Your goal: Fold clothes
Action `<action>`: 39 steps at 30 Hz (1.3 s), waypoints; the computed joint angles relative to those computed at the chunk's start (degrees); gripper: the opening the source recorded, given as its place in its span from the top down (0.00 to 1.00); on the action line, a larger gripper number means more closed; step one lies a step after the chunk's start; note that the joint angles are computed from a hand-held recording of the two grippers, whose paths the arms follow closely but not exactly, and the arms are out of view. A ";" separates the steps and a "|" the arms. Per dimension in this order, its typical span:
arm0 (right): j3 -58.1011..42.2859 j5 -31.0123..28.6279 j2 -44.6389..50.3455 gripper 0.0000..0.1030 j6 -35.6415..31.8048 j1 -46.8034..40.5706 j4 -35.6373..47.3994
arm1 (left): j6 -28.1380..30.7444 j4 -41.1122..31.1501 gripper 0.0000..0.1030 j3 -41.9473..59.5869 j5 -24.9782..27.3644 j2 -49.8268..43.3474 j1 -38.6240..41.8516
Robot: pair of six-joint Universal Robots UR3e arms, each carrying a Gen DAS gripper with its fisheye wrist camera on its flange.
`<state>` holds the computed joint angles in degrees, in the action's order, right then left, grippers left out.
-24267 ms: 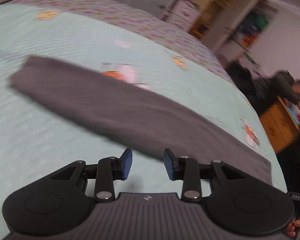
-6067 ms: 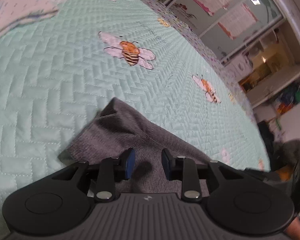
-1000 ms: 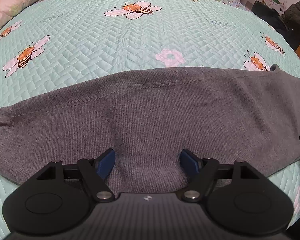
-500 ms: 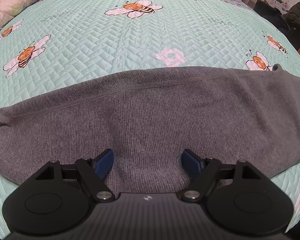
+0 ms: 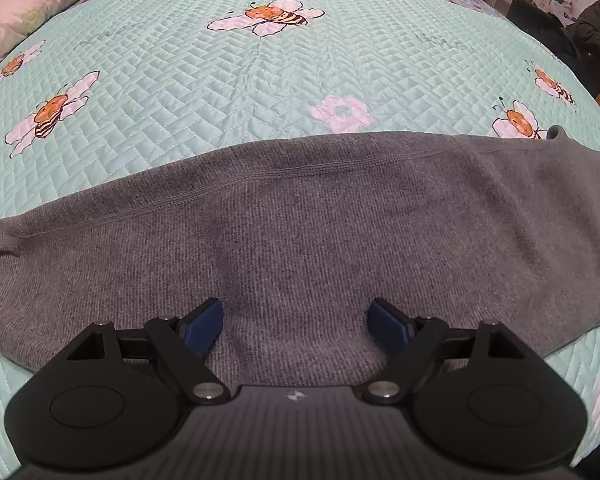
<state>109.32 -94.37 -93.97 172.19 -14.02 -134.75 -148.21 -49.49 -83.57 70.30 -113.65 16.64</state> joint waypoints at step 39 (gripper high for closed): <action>9.11 18.27 -17.34 0.70 -2.81 -28.94 4.13 | -4.20 8.42 0.24 -9.73 -5.79 10.15 -1.81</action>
